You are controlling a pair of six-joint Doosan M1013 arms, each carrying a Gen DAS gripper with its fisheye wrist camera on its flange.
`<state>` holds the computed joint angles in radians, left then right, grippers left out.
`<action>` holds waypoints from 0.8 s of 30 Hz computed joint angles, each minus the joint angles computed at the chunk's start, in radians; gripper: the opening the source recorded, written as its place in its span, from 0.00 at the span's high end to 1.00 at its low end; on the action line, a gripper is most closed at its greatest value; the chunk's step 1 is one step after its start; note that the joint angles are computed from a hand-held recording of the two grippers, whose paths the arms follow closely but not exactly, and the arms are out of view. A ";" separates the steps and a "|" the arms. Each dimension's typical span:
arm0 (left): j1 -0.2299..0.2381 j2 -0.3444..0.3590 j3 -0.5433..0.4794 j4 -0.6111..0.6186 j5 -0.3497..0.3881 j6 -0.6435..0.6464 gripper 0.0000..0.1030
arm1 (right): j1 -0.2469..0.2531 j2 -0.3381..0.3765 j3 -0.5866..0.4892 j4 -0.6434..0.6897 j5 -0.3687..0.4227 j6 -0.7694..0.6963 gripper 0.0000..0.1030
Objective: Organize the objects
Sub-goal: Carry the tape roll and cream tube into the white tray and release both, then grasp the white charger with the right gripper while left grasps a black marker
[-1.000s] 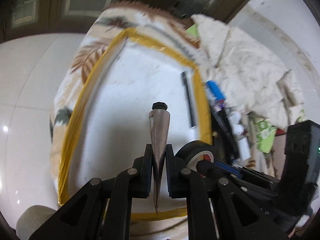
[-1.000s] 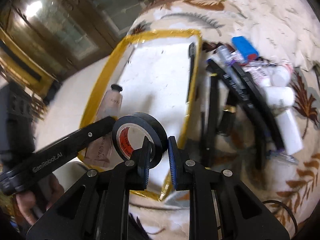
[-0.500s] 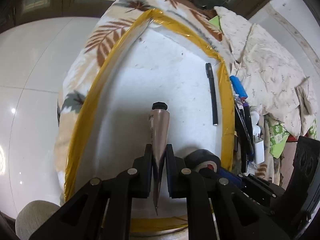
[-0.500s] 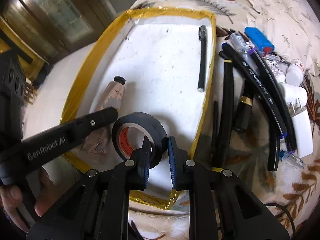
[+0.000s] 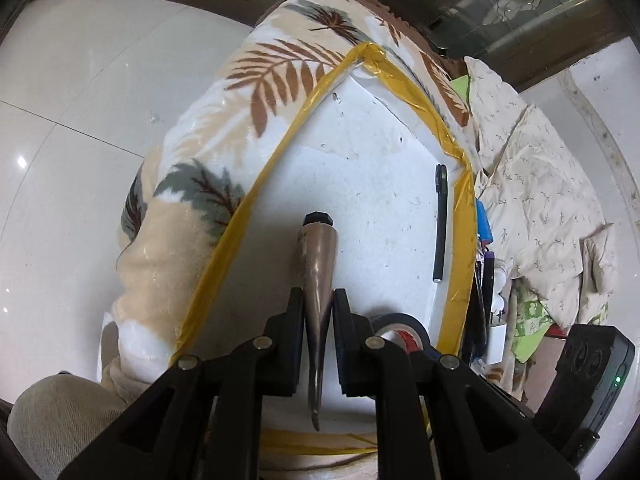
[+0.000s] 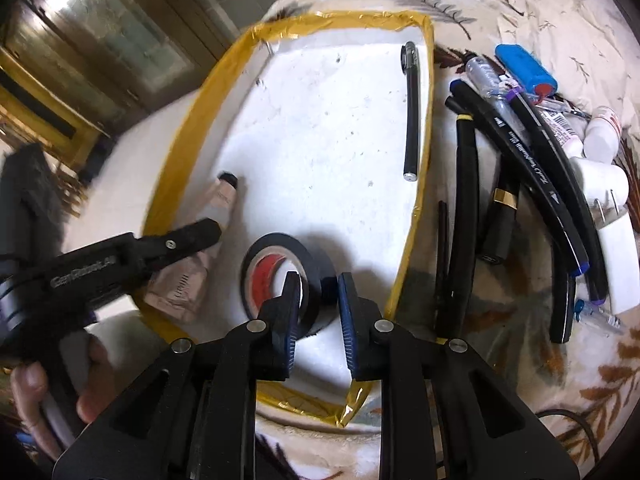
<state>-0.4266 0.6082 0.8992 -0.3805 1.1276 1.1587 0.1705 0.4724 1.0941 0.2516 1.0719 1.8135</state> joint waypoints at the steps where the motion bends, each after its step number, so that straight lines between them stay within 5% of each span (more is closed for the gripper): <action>1: -0.003 -0.002 0.000 0.015 0.000 -0.001 0.87 | -0.003 -0.003 0.005 0.013 -0.007 -0.006 0.79; 5: -0.016 -0.030 0.026 0.096 -0.053 -0.028 0.80 | -0.007 -0.018 0.022 0.033 -0.021 -0.018 0.73; 6: -0.021 -0.032 0.021 0.142 -0.037 -0.056 0.62 | -0.008 -0.023 0.028 0.032 -0.028 -0.018 0.73; 7: -0.025 -0.028 0.012 0.164 -0.011 -0.066 0.55 | -0.011 -0.030 0.037 0.042 -0.036 -0.014 0.73; 15: -0.017 -0.048 0.044 0.102 -0.063 0.002 0.55 | -0.035 -0.079 0.096 0.087 -0.094 -0.028 0.73; 24: -0.075 -0.057 0.030 0.046 -0.089 0.173 0.55 | -0.120 -0.194 0.242 0.090 -0.172 -0.014 0.73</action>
